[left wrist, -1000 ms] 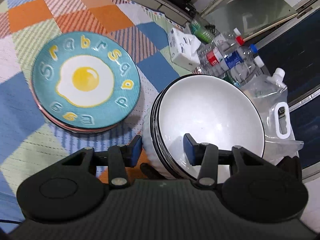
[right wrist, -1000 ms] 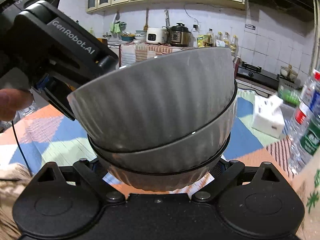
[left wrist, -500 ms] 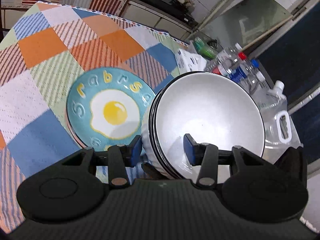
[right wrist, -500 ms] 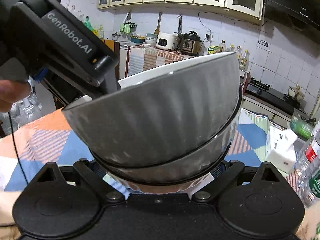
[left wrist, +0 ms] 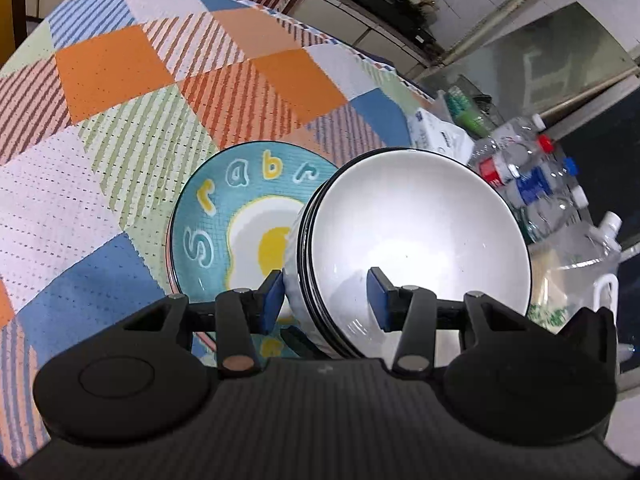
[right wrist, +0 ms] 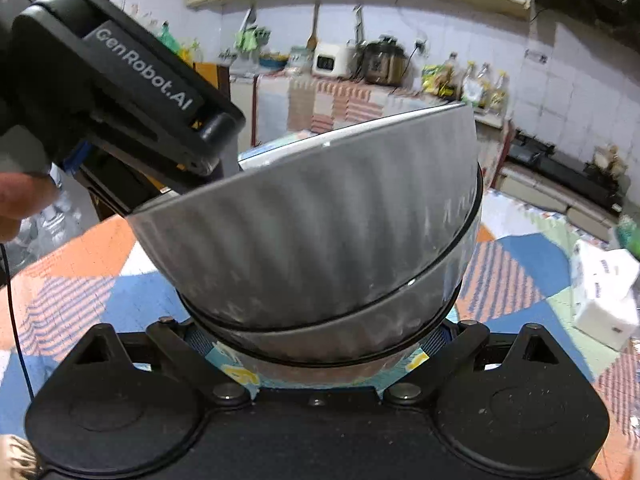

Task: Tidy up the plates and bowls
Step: 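Lift the bowl stack with both tools and carry it over the egg plate, then lower the bowl stack onto the egg plate and open both tools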

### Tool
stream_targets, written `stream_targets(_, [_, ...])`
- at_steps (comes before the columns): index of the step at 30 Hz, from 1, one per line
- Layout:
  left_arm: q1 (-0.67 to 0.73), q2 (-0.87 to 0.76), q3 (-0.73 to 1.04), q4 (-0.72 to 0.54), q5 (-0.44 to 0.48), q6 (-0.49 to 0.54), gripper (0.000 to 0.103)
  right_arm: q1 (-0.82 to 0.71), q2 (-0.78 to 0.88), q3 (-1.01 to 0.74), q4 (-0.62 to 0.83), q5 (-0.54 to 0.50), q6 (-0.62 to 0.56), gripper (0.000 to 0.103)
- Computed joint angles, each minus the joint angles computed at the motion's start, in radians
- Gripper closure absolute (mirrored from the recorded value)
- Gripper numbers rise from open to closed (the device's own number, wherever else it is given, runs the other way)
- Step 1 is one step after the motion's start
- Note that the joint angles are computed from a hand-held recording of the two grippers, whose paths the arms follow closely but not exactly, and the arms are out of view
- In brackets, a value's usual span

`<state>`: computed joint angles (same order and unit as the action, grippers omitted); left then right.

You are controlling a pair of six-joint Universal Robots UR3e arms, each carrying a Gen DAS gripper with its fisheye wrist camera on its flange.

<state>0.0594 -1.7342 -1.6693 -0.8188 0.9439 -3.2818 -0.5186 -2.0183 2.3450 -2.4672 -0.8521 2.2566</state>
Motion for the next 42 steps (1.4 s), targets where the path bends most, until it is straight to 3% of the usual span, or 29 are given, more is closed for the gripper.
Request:
stream_targets(14, [0.039, -0.16, 0.044, 0.086, -0.051, -0.022, 0.06, 0.157, 0.292, -0.064, -0.305, -0.122, 0.136, 0.005])
stream_targets(29, [0.032, -0.155, -0.017, 0.154, -0.01, 0.009, 0.06, 0.21, 0.353, -0.065, -0.362, -0.179, 0.153, 0.005])
stream_targets(37, [0.015, -0.147, -0.036, 0.204, 0.024, 0.003, 0.059, 0.242, 0.367, -0.115, -0.309, -0.233, 0.253, 0.005])
stream_targets(42, [-0.028, -0.129, -0.024, 0.206, 0.101, 0.048, 0.057, 0.258, 0.312, -0.09, -0.307, -0.283, 0.303, 0.005])
